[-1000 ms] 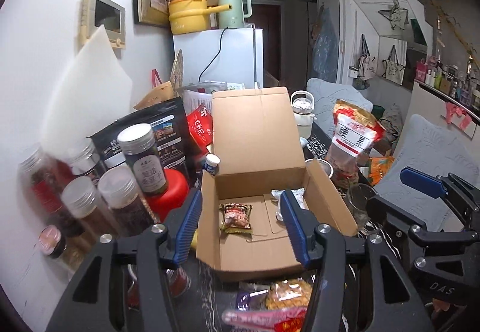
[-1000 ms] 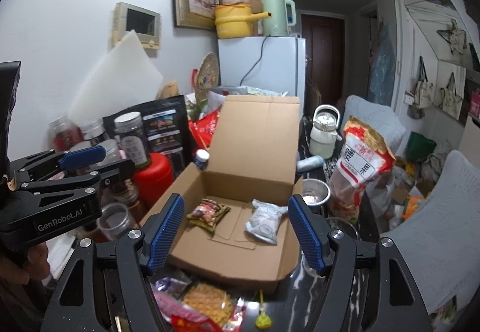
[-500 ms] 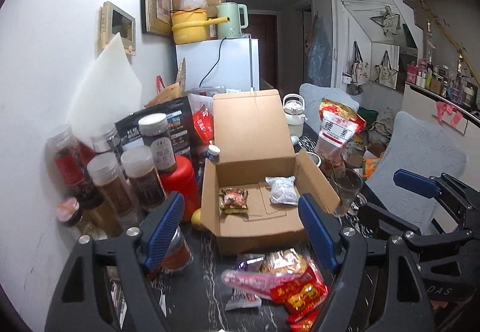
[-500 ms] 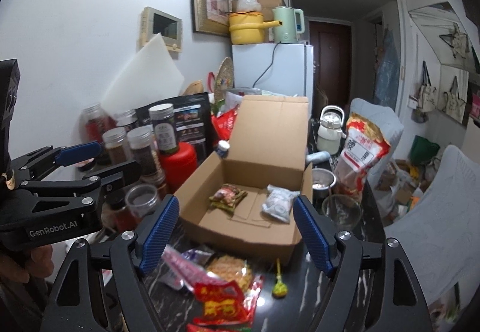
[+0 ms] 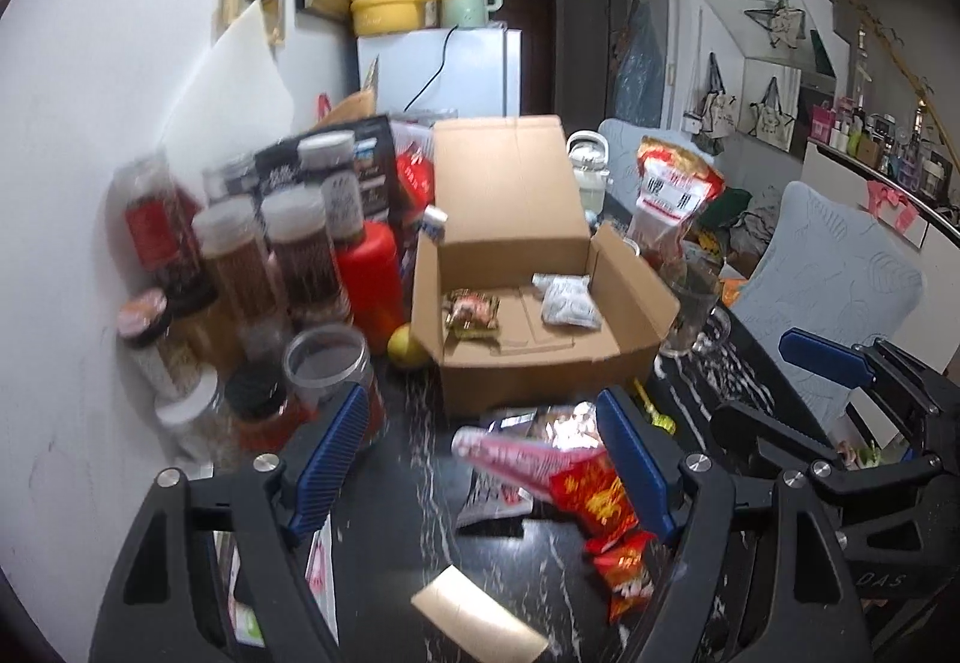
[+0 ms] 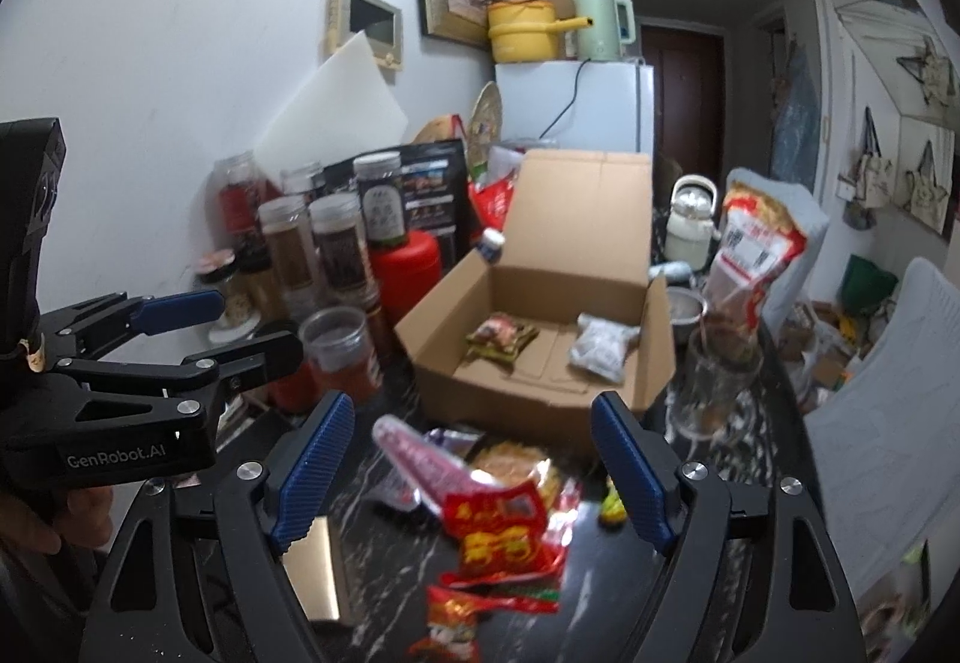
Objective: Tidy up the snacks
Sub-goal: 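Move both grippers back to the tan paper box and red candy packets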
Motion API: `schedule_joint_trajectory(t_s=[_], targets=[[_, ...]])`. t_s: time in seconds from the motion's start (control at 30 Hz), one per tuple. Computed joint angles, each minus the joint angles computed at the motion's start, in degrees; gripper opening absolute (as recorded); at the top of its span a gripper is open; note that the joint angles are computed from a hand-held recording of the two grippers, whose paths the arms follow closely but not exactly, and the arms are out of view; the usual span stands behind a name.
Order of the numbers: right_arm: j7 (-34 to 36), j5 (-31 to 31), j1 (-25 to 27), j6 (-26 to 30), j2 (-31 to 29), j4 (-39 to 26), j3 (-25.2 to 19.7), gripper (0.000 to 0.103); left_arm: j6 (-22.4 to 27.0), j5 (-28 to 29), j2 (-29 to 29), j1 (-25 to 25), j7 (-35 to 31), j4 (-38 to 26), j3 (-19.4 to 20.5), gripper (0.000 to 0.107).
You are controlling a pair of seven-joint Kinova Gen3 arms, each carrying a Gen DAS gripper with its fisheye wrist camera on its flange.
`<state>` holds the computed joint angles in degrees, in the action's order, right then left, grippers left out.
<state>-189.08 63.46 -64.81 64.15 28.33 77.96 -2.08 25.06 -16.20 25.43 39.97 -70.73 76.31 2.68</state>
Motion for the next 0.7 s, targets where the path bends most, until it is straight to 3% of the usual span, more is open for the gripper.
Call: schedule_joint_trajectory(t_s=[0.3,0.57,0.7], targets=[[-2.1,-1.8,-0.2,-5.3,2.2,1.0,-0.5,0.082,-1.5,-0.1,-2.4,-0.4,2.5,7.5,-0.8,0.078],[-6.2,-4.1,0.7,-16.9,3.9,4.0,0.7,0.082,-3.0,1.0,-3.9,-2.2,1.8,13.7,0.4,0.078],[-5.2,-6.2,0.5,-19.9,5.6,3.3,1.7,0.082,-2.8,2.6,-3.8,-4.4,0.9,15.4,1.7,0.078]])
